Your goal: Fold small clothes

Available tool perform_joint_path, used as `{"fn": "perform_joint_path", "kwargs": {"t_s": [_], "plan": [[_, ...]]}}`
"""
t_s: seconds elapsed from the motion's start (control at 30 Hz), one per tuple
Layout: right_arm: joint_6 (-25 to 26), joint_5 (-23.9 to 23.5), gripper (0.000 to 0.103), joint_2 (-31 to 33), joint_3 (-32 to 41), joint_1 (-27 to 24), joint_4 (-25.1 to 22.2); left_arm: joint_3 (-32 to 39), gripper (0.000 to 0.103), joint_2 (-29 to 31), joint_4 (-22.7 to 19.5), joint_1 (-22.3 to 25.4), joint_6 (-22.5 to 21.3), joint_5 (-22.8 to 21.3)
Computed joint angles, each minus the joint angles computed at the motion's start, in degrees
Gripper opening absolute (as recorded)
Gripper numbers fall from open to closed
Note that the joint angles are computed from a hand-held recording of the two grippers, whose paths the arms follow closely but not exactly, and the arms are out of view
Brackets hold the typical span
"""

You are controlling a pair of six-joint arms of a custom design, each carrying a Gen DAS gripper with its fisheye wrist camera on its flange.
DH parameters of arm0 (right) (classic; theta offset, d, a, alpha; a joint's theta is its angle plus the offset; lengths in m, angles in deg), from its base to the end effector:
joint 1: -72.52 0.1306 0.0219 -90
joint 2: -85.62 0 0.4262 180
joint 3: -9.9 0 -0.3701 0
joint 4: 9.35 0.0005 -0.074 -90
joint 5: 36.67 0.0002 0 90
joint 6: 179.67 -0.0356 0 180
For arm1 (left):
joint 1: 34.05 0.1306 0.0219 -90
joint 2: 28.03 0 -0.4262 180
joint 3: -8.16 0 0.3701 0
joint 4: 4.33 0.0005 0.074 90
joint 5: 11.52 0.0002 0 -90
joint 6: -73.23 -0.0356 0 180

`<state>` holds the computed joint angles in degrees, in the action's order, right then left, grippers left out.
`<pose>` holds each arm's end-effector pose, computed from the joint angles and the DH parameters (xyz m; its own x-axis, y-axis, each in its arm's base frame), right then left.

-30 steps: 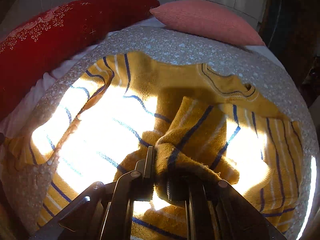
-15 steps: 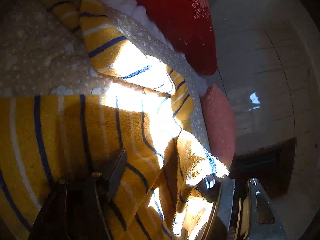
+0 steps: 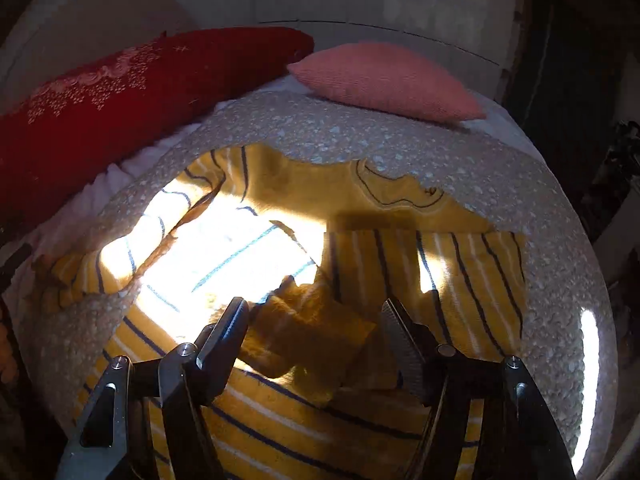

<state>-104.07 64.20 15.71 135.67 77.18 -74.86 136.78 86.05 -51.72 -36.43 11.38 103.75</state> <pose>0.5934 0.0411 0.5475 -0.7274 0.1857 -0.6606 0.2296 0.9731 0.0208 0.6419 -0.0424 0.5549 -0.6646 -0.3994 -0.6315 0.0933 0.7941 -0.6005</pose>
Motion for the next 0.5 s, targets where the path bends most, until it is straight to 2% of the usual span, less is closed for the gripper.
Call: {"fn": "perform_joint_path", "kwargs": {"t_s": [0.13, 0.2, 0.23, 0.27, 0.33, 0.43, 0.5], "plan": [[-3.6, -5.1, 0.073, 2.2, 0.4, -0.7, -1.9, 0.4, 0.082, 0.2, -0.5, -0.1, -0.1, 0.4], [-4.4, -4.9, 0.067, 3.3, 1.0, 0.2, -4.2, 0.6, 0.082, 0.4, -0.8, -0.3, -0.4, 0.5], [-4.4, -4.3, 0.041, 4.1, 1.9, 0.6, -5.6, 0.8, 0.082, 0.5, -1.0, -0.4, -0.4, 0.4], [-4.3, -3.6, 0.021, 4.4, 2.3, 0.9, -6.2, 0.8, 0.082, 0.5, -1.1, -0.4, -0.4, 0.4], [-3.9, -0.9, 0.010, 4.2, 3.1, 1.8, -5.7, 0.9, 0.082, 0.6, -1.2, -0.4, -0.4, 0.5], [-2.6, 1.3, 0.010, 4.4, 6.8, 3.0, -5.1, 0.5, 0.082, 0.4, -0.7, -0.5, -0.4, 0.0], [-1.2, 1.3, 0.010, 6.2, 12.5, 4.0, -6.3, 0.2, 0.082, 0.2, -0.4, -0.8, -0.5, -0.8]]}}
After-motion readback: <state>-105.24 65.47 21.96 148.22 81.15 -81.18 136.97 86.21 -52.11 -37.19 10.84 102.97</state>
